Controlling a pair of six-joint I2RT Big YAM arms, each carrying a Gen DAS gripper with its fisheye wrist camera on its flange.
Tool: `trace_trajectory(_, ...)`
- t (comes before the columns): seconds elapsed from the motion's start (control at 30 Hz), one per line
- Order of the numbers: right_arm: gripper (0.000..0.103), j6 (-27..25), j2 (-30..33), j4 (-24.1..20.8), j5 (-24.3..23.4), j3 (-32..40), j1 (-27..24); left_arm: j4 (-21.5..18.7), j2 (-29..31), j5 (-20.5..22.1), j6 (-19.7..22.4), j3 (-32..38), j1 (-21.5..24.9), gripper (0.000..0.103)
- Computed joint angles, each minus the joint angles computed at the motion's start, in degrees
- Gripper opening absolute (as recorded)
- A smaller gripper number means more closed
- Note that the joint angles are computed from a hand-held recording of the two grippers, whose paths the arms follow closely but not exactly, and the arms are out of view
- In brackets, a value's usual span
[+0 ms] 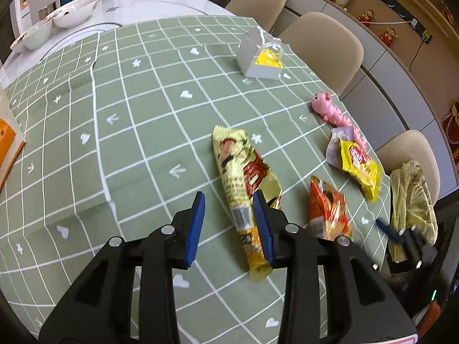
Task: Collect trash
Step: 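Grasp the gold snack wrapper with the left gripper while the right gripper grasps the red snack bag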
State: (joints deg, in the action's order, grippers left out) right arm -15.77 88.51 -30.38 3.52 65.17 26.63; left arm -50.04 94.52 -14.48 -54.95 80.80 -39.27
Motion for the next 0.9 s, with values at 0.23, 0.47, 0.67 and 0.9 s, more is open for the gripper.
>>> trace_trajectory(0.23,0.047,14.58,2.46,-6.39,-23.30,6.41,-6.01,0.20,-0.98,-0.90,-1.74,-1.40,-0.78,0.034)
trace_trajectory(0.47,0.047,19.30,10.16,-8.59,-21.11,13.72,-0.83,0.68,-4.33,-2.41,-3.21,-3.99,-1.07,0.035)
trace_trajectory(0.67,0.027,16.19,11.09,-7.59,-20.08,13.44,0.12,0.05,-6.11,-3.68,-4.10,-5.82,-1.24,0.035)
trace_trajectory(0.9,0.017,14.62,4.94,-5.95,-20.30,8.47,-2.19,0.90,-5.01,-2.63,-2.37,-4.84,-1.62,0.035)
